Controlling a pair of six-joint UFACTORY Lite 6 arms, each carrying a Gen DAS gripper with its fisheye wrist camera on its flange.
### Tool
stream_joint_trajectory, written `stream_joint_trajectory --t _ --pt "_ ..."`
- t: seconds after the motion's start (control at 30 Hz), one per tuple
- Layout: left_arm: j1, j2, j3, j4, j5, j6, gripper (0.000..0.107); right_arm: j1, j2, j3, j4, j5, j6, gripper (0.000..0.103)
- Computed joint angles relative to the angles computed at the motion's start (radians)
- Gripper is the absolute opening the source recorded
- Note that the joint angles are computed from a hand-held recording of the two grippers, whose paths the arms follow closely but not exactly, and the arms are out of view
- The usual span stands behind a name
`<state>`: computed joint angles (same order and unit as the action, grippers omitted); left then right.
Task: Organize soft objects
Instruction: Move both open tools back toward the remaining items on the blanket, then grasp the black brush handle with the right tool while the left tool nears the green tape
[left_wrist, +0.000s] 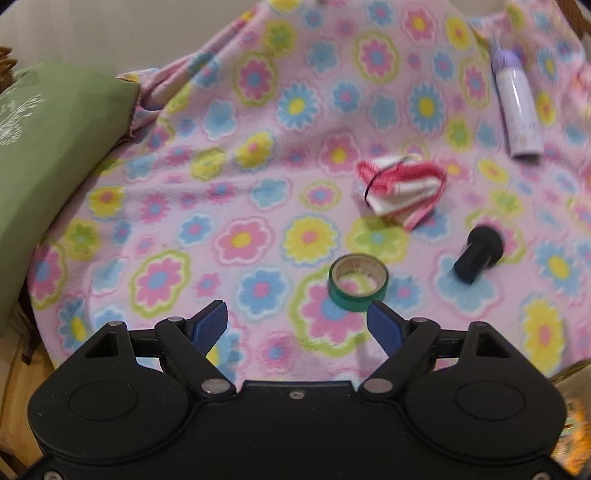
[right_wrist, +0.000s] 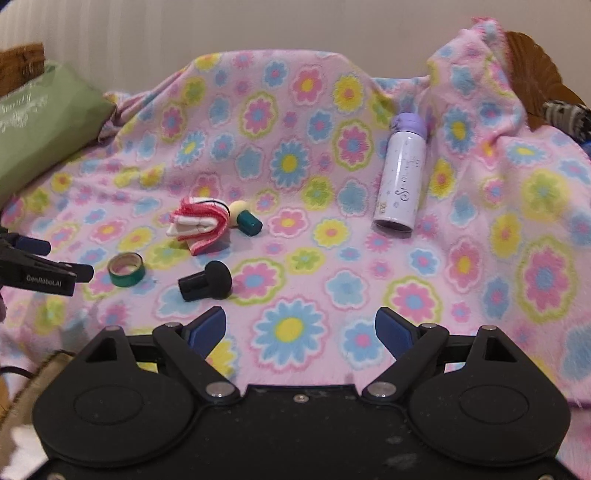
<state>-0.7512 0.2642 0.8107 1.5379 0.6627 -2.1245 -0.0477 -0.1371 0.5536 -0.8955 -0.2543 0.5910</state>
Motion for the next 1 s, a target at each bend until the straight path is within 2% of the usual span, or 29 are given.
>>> stream_joint_trajectory --t 0.07,0.13,0.33,0.6,0.73,0.83,1.0 --pt "0.004 0.032 0.01 0.052 -0.004 -0.029 0.08 0.013 0.055 0.019 0.118 -0.018 -0.144 0.088" --pt "0.011 0.053 0.024 0.092 -0.009 -0.053 0.08 0.024 0.102 0.04 0.16 -0.035 -0.205 0.088" --pt "0.079 0.15 0.136 0.125 -0.081 -0.005 0.08 0.053 0.228 0.116 0.142 -0.066 -0.199 0.088" --pt "0.144 0.235 0.196 0.303 -0.204 -0.069 0.081 0.101 0.34 0.179 0.181 -0.083 -0.287 0.088" --pt "0.184 0.262 0.193 0.5 -0.223 -0.273 0.081 0.112 0.408 0.247 0.074 -0.078 -0.176 0.088" --pt "0.234 0.268 0.186 0.698 -0.244 -0.472 0.075 0.121 0.467 0.316 -0.042 -0.065 -0.063 0.088" --pt "0.276 0.312 0.225 0.826 -0.231 -0.565 0.073 0.156 0.548 0.43 -0.157 -0.027 0.054 0.088"
